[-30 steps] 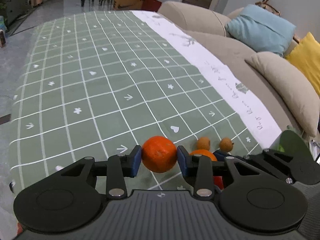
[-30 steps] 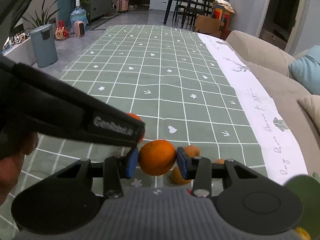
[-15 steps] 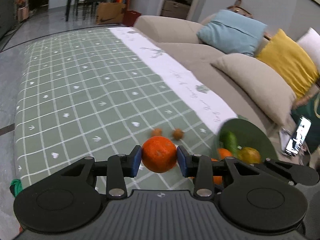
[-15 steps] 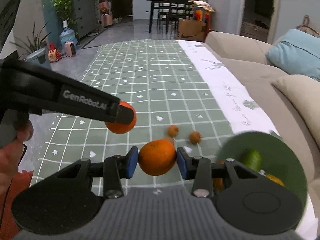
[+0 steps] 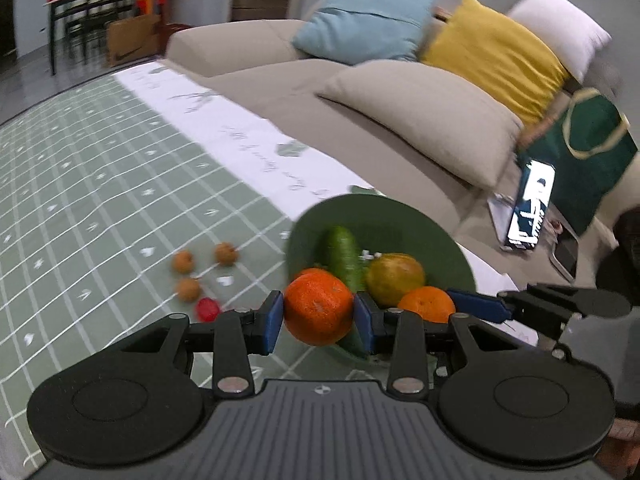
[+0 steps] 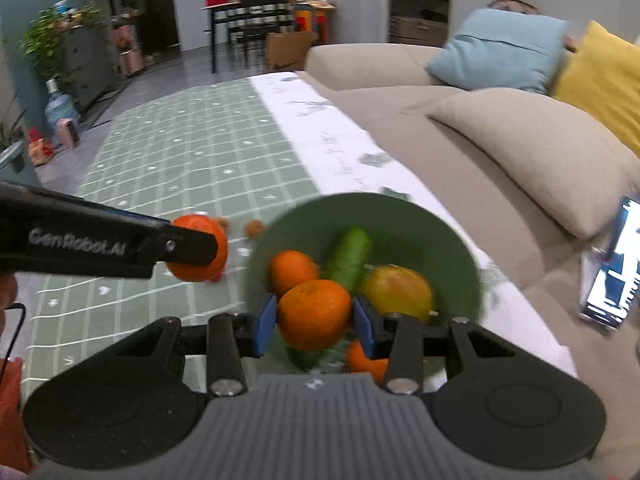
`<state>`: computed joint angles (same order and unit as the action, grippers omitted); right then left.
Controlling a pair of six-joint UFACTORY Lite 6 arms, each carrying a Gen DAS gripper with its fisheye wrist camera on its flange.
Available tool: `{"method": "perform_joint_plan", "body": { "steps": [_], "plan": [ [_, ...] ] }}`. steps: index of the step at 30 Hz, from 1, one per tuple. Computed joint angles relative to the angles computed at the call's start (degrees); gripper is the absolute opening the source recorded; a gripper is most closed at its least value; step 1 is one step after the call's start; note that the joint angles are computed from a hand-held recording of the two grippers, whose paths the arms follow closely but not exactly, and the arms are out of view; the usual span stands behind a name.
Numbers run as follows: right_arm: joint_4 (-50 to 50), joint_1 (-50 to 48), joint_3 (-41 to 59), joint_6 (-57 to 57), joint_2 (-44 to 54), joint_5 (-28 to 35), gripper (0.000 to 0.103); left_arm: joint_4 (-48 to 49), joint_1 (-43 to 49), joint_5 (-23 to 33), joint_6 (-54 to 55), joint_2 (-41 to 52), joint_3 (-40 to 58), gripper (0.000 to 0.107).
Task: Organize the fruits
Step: 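Lower the held orange into the colander with the left tool and open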
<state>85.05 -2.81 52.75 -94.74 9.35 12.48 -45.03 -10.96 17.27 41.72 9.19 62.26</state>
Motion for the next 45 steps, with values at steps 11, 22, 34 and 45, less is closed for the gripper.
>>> {"method": "perform_joint_plan", "body": {
  "steps": [11, 22, 34, 45],
  "plan": [
    [-14.1, -5.4, 6.9, 9.8, 9.3, 0.6, 0.039, 29.0, -7.4, 0.9, -28.1, 13.7, 12.5, 0.043],
    [-23.7, -3.2, 11.8, 16.4, 15.9, -3.1, 0.039, 36.0, -8.6, 4.8, -33.6, 20.6, 19.1, 0.043],
    [-28.0, -2.5, 12.5, 19.9, 16.8, -4.5, 0.039, 34.9, -8.1, 6.1, -32.7, 23.2, 21.3, 0.047],
    [-21.2, -1.9, 8.9, 14.4, 11.4, -6.1, 0.054, 32.7, -7.0, 5.0, -29.4, 17.0, 17.4, 0.056]
  ]
}}
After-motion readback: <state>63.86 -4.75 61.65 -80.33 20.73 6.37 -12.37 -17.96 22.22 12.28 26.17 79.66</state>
